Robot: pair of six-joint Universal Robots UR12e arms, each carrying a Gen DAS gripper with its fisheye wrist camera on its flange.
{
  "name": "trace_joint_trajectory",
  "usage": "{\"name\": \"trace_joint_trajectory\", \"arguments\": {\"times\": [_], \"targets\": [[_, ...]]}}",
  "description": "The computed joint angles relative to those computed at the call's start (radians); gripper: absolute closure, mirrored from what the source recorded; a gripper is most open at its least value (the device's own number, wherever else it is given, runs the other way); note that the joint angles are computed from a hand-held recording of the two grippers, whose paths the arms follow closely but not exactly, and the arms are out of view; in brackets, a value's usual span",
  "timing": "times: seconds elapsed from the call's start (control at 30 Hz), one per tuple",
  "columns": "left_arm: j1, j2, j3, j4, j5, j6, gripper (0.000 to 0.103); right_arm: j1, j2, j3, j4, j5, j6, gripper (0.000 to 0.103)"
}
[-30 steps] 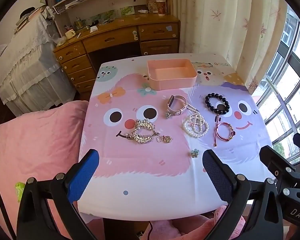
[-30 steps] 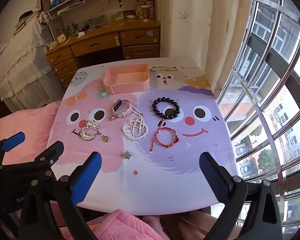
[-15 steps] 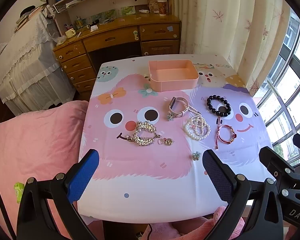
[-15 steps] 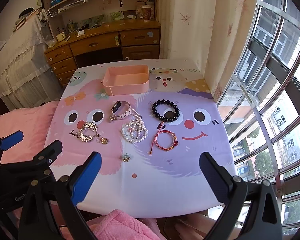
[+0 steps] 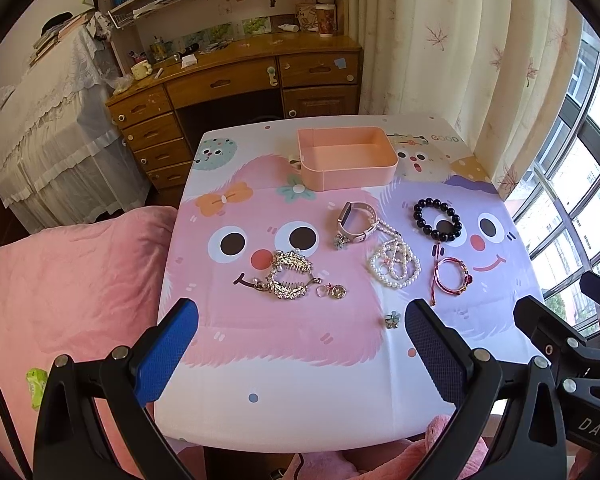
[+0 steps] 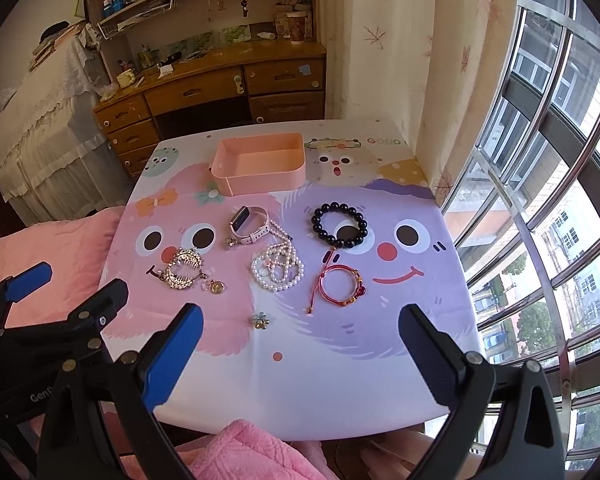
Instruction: Organize jewelry
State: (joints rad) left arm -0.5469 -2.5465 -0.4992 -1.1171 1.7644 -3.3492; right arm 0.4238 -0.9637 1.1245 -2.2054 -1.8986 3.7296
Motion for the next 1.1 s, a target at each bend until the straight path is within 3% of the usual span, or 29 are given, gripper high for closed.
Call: {"name": "trace_joint_trajectory", "arguments": {"times": [0.7, 1.1], "targets": [[-0.006, -0.017, 0.042, -0.021, 0.019, 0.001, 0.001, -0.001, -0.003, 0.01, -0.02, 0.002, -0.006, 0.004], [-0.023, 0.009, -0.016, 0.036, 0.064, -0.019, 0.001, -0.016, -0.038, 0.07, -0.082, 0.035, -0.026, 0.004]]}}
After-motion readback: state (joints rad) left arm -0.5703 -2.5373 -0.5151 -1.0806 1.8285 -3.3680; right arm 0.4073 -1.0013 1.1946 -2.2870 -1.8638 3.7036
